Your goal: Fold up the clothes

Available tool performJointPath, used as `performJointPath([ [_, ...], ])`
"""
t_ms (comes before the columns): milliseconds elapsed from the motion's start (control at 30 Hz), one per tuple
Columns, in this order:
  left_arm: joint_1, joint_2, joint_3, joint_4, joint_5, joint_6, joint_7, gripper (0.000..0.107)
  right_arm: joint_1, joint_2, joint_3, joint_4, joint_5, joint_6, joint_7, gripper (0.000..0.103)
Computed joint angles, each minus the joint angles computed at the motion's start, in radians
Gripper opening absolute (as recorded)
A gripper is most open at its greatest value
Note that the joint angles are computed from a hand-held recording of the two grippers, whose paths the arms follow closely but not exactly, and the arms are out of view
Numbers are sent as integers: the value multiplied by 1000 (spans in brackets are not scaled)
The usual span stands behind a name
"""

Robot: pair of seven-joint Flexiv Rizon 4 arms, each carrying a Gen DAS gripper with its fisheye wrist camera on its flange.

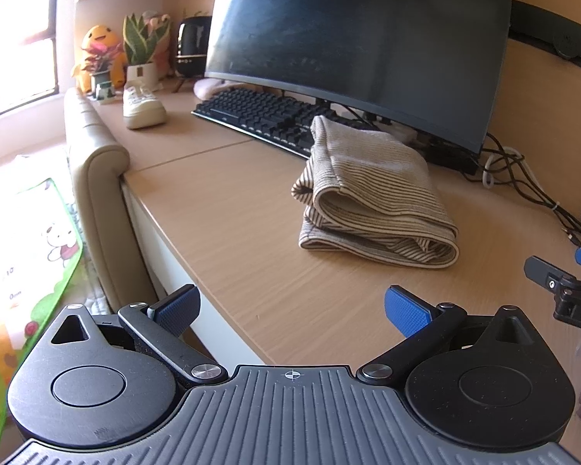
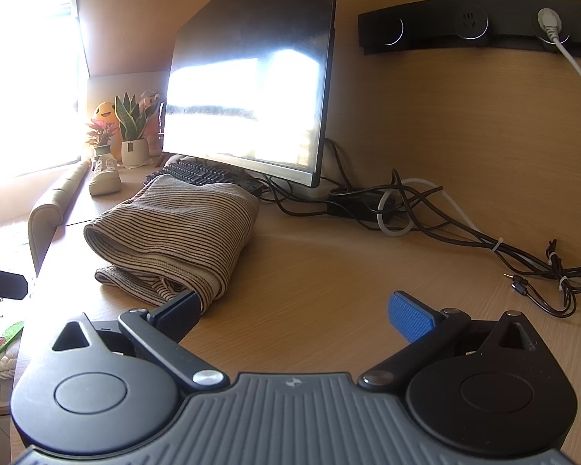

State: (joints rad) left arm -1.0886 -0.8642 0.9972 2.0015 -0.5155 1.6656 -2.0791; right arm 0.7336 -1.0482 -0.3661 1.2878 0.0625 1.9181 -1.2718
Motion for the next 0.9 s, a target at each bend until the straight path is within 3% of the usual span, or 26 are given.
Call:
performJointPath([
  [900, -1, -6, 17, -12, 45, -27, -34, 103, -5, 1, 6, -1, -4, -4, 10, 103],
])
